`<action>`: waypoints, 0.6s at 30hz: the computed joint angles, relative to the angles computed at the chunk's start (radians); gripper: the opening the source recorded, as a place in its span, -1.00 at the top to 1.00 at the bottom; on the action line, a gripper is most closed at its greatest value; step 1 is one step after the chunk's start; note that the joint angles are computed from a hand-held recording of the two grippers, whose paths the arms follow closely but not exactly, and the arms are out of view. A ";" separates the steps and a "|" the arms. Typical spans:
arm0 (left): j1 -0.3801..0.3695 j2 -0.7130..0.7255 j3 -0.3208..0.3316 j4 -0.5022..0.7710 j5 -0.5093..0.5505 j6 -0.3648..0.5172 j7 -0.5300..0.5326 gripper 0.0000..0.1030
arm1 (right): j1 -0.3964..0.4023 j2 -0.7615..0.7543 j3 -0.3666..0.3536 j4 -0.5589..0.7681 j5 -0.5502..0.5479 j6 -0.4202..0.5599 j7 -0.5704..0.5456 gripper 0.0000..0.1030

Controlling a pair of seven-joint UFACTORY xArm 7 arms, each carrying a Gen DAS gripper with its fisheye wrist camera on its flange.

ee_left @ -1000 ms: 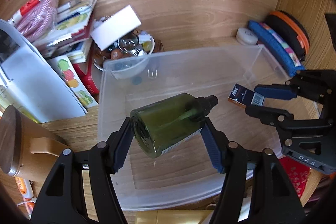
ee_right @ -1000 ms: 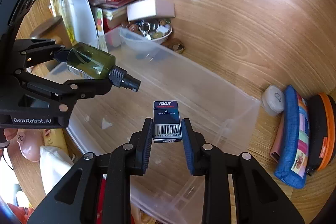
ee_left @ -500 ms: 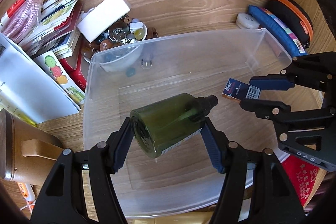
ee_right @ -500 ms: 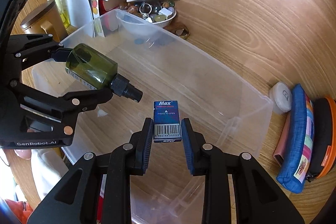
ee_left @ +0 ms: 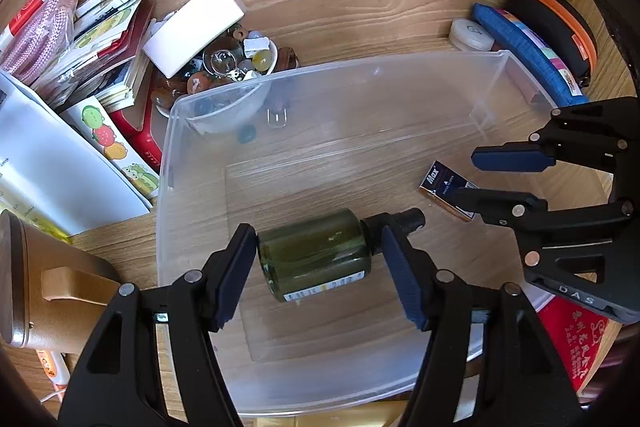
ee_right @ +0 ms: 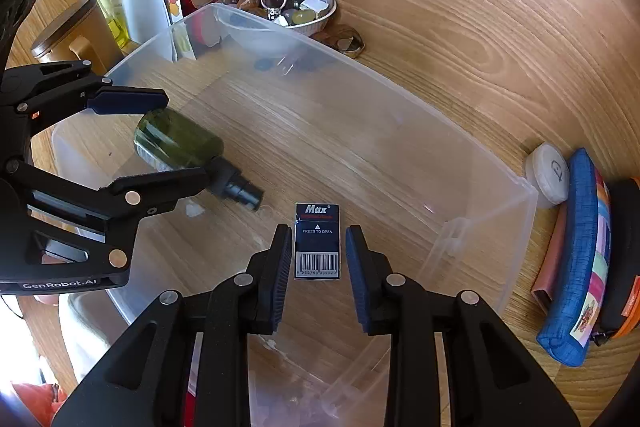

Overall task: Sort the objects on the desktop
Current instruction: 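Carry both items over the clear box and release them inside with both tools, then withdraw both tools and move toward the pink container and red pouch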

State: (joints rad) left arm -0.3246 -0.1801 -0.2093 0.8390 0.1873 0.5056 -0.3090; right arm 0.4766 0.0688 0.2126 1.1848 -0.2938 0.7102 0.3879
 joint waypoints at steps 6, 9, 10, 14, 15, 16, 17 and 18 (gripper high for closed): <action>0.000 -0.006 -0.001 0.000 0.000 0.007 -0.007 -0.26 | -0.001 -0.023 0.002 -0.027 -0.004 -0.023 0.019 0.51; 0.000 -0.034 0.000 -0.016 -0.003 0.006 -0.008 -0.26 | -0.004 -0.044 0.004 -0.045 -0.013 -0.037 0.035 0.51; 0.000 -0.043 0.001 -0.020 -0.006 0.006 -0.005 -0.26 | -0.005 -0.053 0.005 -0.051 -0.019 -0.041 0.043 0.51; 0.006 -0.093 -0.006 -0.041 -0.007 0.006 -0.014 -0.35 | -0.013 -0.095 0.014 -0.078 -0.023 -0.062 0.063 0.48; 0.009 -0.110 -0.009 -0.049 -0.003 0.003 -0.020 -0.41 | -0.014 -0.113 0.017 -0.090 -0.026 -0.071 0.072 0.41; 0.012 -0.123 -0.014 -0.054 0.000 0.001 -0.027 -0.44 | -0.017 -0.124 0.021 -0.097 -0.032 -0.077 0.081 0.37; 0.013 -0.138 -0.016 -0.062 0.000 -0.001 -0.031 -0.44 | -0.020 -0.137 0.025 -0.107 -0.038 -0.084 0.093 0.26; 0.013 -0.157 -0.017 -0.071 -0.004 -0.001 -0.032 -0.45 | -0.023 -0.158 0.029 -0.123 -0.045 -0.098 0.108 0.18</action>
State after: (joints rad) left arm -0.3119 -0.3367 -0.2258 0.7682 0.1831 0.5043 -0.3409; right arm 0.4532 -0.0897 0.2418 1.0617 -0.3386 0.6124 0.4957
